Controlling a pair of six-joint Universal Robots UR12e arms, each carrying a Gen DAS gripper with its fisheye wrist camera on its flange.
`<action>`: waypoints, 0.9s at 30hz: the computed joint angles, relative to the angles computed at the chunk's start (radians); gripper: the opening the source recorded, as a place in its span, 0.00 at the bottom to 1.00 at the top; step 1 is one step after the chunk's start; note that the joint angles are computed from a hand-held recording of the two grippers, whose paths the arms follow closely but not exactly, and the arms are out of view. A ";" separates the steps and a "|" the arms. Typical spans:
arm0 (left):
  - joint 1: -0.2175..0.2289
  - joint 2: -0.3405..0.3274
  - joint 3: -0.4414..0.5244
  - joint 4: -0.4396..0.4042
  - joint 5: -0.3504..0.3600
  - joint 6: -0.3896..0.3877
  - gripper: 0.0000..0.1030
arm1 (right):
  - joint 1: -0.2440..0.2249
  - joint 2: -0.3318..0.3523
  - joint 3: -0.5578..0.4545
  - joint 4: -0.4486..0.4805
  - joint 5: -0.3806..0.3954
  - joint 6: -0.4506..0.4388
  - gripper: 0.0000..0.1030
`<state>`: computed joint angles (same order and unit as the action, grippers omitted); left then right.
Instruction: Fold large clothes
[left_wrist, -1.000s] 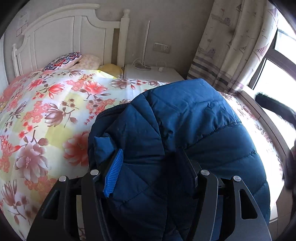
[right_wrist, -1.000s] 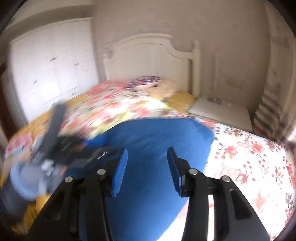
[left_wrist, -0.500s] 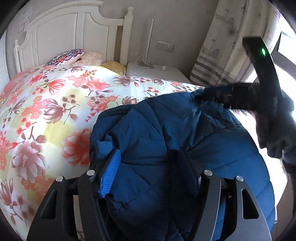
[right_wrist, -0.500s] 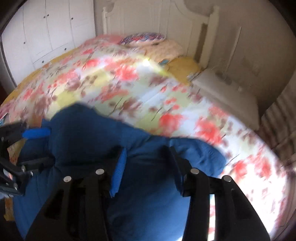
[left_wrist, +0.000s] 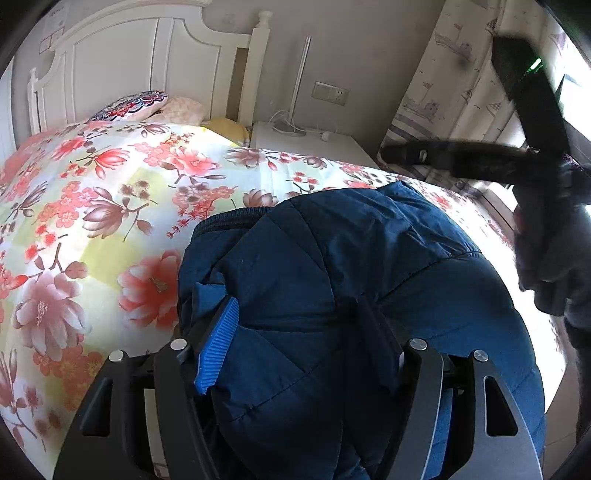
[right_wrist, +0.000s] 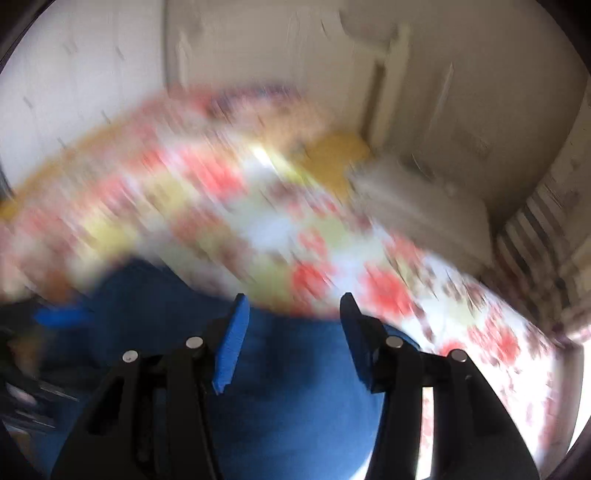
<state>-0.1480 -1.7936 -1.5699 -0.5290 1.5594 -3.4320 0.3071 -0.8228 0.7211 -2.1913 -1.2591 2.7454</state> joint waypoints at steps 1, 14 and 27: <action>0.001 0.000 0.000 -0.001 -0.002 -0.001 0.64 | 0.001 -0.008 0.007 0.008 0.045 -0.010 0.49; 0.061 0.088 -0.135 0.164 -0.150 -0.180 0.83 | -0.009 -0.090 0.174 -0.060 0.099 -0.031 0.70; 0.169 0.109 -0.252 0.181 -0.534 -0.356 0.96 | -0.209 -0.275 0.555 0.174 0.638 0.206 0.93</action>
<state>0.0210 -1.6842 -1.8224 -0.3480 1.0252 -3.7875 0.0980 -1.0974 1.2764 -2.0173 -0.6207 2.9511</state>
